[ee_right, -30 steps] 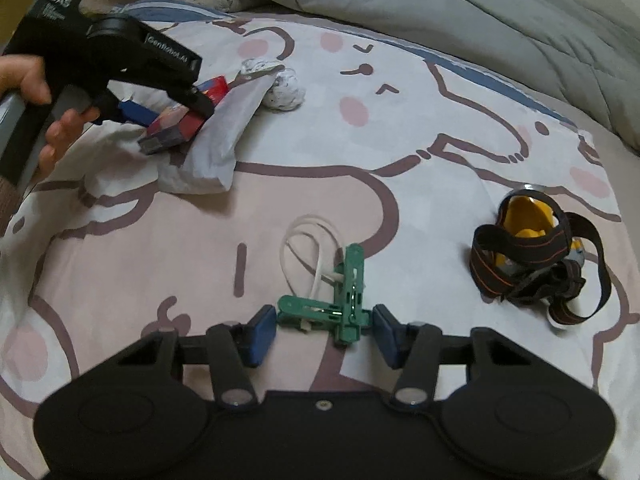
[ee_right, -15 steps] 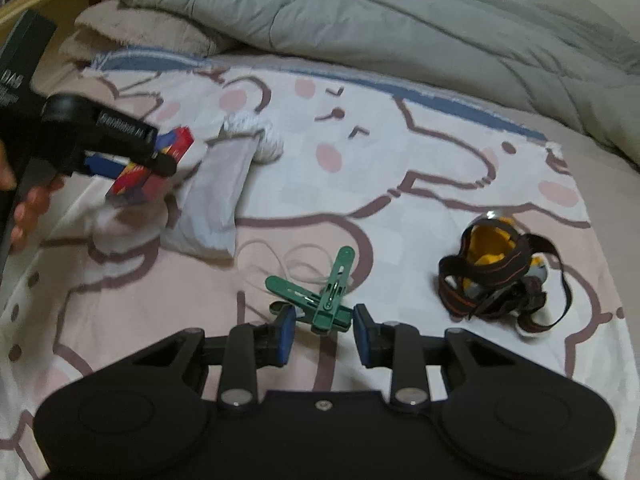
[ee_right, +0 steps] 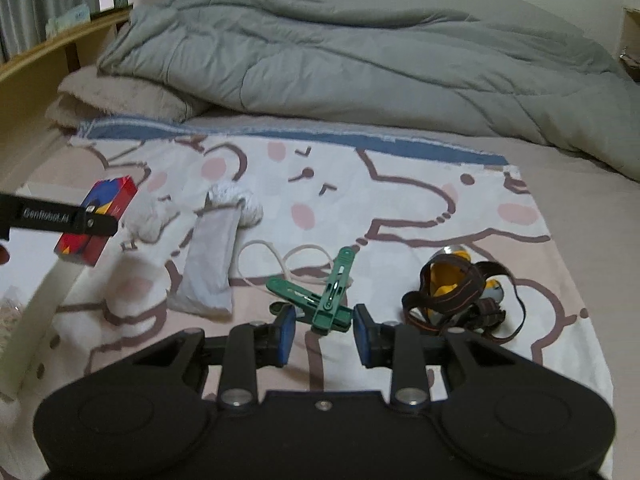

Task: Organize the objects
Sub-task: 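Lift the card box with the left tool while the right tool lifts the clothespin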

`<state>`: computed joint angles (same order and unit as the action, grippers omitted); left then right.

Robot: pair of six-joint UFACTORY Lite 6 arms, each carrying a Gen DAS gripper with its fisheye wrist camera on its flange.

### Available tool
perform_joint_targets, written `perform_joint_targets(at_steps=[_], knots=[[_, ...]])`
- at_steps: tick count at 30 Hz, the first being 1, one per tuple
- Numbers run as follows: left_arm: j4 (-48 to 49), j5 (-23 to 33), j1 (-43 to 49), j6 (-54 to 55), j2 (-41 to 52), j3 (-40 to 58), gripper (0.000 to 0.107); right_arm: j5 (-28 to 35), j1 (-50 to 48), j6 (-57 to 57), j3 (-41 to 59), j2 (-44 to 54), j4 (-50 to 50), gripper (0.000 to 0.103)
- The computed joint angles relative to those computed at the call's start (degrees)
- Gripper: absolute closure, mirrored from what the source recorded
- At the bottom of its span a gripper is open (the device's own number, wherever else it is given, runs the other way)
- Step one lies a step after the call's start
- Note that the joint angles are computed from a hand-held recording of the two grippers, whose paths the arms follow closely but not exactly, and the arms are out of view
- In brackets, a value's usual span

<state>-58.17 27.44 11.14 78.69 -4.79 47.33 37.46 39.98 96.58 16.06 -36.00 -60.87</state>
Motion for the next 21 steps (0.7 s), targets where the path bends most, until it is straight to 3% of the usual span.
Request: perform_joint_targets(at_steps=[11, 21], knots=[[2.64, 9.76, 7.96, 6.66, -13.77, -4.68, 0.047, 11.72, 12.58, 7.9, 3.34, -3.25, 2.32, 0.071], [2.61, 16.37, 15.16, 8.08, -15.88, -4.72, 0.047, 18.06, 22.4, 16.78, 8.01, 0.28, 0.75, 0.071]])
